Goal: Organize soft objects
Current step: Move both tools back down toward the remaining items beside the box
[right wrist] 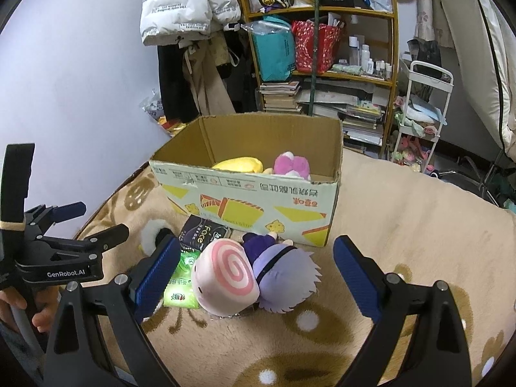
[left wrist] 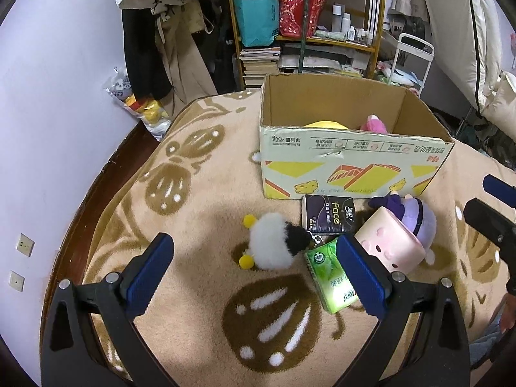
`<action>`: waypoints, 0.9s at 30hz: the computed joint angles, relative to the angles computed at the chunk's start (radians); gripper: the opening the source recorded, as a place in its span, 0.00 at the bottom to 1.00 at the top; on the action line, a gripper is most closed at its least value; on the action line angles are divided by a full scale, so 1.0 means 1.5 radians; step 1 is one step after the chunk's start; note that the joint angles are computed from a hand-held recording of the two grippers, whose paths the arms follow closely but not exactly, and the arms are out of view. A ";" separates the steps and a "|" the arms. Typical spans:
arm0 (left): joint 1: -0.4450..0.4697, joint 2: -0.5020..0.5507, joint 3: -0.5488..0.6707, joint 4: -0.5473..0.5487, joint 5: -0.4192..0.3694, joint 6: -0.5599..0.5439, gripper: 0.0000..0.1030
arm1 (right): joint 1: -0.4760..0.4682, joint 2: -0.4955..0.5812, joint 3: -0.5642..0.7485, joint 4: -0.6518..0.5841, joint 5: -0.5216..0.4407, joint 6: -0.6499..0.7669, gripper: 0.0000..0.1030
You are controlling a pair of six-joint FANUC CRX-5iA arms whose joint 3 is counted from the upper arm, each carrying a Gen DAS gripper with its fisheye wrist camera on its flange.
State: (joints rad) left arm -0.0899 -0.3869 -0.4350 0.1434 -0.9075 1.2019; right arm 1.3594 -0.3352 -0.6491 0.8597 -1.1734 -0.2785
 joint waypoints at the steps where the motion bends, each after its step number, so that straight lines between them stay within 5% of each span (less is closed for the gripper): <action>1: 0.000 0.003 0.001 0.002 -0.002 0.000 0.97 | -0.001 0.001 0.000 -0.002 0.002 0.002 0.97; 27: 0.013 0.121 0.015 0.071 -0.079 -0.033 0.97 | -0.059 0.038 0.012 -0.105 0.098 0.098 0.97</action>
State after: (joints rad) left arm -0.0698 -0.2051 -0.4132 0.2500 -1.0258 1.1524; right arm 1.2713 -0.2775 -0.6318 0.7030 -1.0261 -0.1318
